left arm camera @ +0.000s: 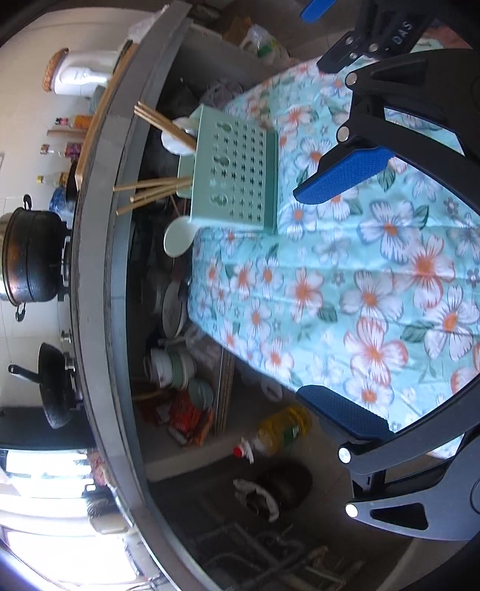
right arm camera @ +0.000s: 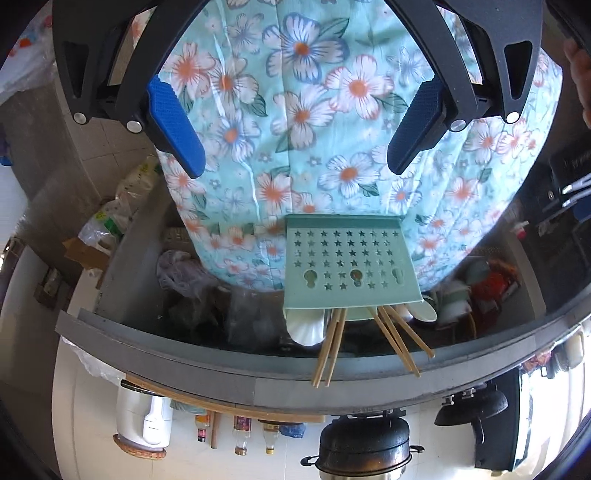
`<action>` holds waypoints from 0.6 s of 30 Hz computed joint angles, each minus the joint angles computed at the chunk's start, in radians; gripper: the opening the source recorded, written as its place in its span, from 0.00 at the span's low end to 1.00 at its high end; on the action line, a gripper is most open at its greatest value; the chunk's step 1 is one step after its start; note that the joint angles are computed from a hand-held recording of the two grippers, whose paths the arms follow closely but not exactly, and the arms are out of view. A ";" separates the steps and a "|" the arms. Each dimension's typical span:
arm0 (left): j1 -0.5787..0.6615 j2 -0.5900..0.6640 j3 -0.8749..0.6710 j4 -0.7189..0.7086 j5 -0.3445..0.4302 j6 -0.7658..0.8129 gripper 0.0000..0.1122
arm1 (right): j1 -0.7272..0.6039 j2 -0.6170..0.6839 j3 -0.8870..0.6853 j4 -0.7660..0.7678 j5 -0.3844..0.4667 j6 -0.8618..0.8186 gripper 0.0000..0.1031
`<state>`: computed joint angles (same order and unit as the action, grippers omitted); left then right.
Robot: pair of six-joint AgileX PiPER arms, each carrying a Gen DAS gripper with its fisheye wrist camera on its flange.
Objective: Organize utensils
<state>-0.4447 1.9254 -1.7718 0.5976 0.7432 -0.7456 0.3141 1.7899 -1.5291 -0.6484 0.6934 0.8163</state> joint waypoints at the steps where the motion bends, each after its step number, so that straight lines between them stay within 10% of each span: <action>1: -0.007 0.010 -0.024 0.019 0.038 -0.006 0.84 | 0.005 -0.004 0.007 -0.017 0.002 0.014 0.94; 18: -0.033 0.038 -0.085 0.167 0.170 -0.111 0.84 | 0.000 0.018 -0.049 -0.039 0.074 0.031 0.94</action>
